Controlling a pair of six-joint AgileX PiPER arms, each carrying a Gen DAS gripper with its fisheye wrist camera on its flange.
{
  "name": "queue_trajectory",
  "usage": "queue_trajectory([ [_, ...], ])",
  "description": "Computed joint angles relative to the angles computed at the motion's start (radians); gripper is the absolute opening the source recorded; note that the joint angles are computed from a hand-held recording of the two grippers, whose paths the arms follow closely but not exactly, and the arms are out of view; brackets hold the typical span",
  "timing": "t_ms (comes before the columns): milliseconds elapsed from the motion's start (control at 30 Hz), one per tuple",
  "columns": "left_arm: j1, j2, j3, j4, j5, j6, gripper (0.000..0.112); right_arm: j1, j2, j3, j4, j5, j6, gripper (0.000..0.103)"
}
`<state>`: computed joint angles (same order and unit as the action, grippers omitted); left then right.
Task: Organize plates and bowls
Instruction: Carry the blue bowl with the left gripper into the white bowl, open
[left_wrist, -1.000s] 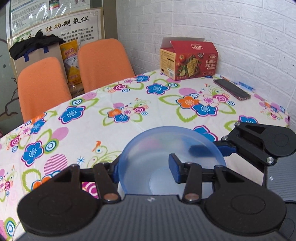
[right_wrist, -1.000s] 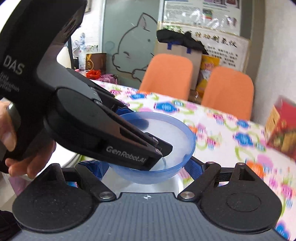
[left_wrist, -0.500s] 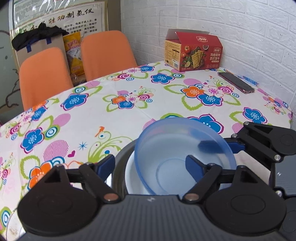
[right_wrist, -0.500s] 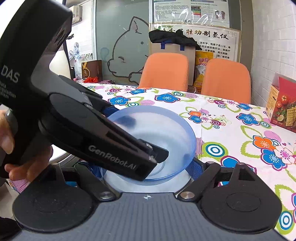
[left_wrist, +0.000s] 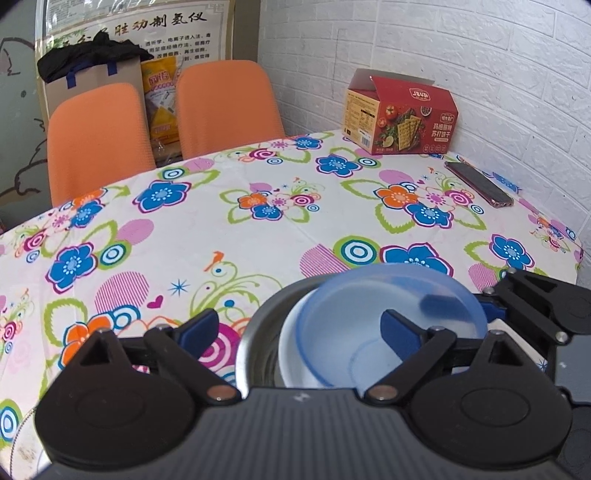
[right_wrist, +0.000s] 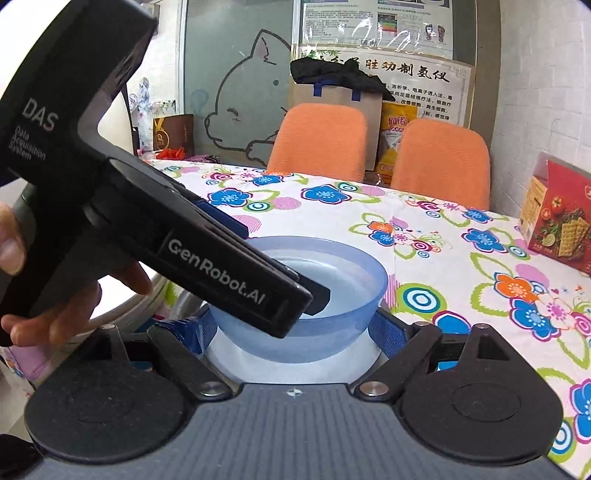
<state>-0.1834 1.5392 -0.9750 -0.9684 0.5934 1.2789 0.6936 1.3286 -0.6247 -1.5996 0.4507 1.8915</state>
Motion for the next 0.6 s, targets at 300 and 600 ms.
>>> queue_trajectory([
  [300,0.040,0.003,-0.029,-0.023,0.053,-0.022,0.095,0.076,0.009,-0.002,0.009,0.110,0.032,0.076],
  [600,0.061,-0.008,-0.024,-0.023,0.052,-0.050,0.095,0.081,-0.062,0.016,0.126,0.085,-0.044,0.077],
])
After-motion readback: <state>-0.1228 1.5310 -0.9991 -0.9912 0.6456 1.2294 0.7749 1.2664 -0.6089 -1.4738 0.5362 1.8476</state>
